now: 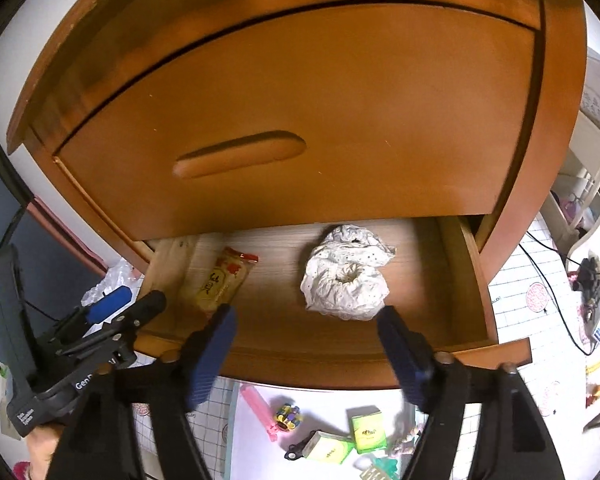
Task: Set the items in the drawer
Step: 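Open both tools to drop the packet and cloth in the drawer, then push the lower drawer closed with both tools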
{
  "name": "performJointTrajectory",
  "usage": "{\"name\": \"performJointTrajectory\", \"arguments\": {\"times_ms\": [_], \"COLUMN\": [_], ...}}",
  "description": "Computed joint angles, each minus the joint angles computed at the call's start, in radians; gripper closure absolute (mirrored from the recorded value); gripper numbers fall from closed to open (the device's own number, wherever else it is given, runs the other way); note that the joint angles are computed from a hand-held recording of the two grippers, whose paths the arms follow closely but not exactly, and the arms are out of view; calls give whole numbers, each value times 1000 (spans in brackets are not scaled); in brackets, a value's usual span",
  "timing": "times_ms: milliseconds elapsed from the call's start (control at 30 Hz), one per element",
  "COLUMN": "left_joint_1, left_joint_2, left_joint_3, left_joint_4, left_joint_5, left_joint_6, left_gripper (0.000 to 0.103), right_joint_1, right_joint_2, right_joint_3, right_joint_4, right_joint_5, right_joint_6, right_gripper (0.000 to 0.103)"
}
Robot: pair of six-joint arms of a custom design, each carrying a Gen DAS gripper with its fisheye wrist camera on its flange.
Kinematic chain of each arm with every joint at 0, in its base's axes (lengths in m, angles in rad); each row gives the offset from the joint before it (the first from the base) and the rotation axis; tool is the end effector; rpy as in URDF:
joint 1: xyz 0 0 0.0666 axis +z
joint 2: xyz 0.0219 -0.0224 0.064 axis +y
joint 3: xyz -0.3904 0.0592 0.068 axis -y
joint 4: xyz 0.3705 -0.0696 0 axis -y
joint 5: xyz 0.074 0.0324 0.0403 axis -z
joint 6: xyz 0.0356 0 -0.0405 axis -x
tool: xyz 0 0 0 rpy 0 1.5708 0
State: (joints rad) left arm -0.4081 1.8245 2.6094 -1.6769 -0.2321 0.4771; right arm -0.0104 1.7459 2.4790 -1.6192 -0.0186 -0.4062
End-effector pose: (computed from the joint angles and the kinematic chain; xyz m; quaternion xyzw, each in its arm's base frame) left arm 0.4766 -0.1976 0.6686 -0.0708 0.9347 -0.0430 0.3456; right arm 0.5013 -0.0050 0.6661 0.1917 0.9222 0.0746 0.3274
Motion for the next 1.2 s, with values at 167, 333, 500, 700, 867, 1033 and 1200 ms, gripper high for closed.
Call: {"name": "performJointTrajectory", "arguments": {"times_ms": [167, 333, 500, 700, 867, 1033, 1200], "left_joint_1": [5, 7, 1, -15, -44, -93, -155], "left_joint_2": [-59, -86, -96, -133, -199, -282, -363], "left_joint_3": [-102, -140, -150, -187, -270, -394, -527], "left_joint_4": [71, 113, 122, 164, 216, 269, 309], "left_joint_5": [-11, -52, -76, -87, -81, -99, -92], "left_joint_6": [14, 15, 22, 28, 40, 66, 99], "left_gripper": [16, 0, 0, 0, 0, 0, 0], "right_joint_1": [3, 4, 4, 7, 7, 16, 43], "right_joint_2": [-13, -18, -30, -51, -108, -198, -303], "right_joint_3": [-33, -47, -66, -95, -168, -294, -449], "right_joint_4": [23, 28, 38, 49, 91, 149, 202], "right_joint_5": [14, 33, 48, 59, 26, 5, 29], "right_joint_6": [8, 13, 16, 18, 13, 21, 49], "right_gripper": [0, 0, 0, 0, 0, 0, 0]}}
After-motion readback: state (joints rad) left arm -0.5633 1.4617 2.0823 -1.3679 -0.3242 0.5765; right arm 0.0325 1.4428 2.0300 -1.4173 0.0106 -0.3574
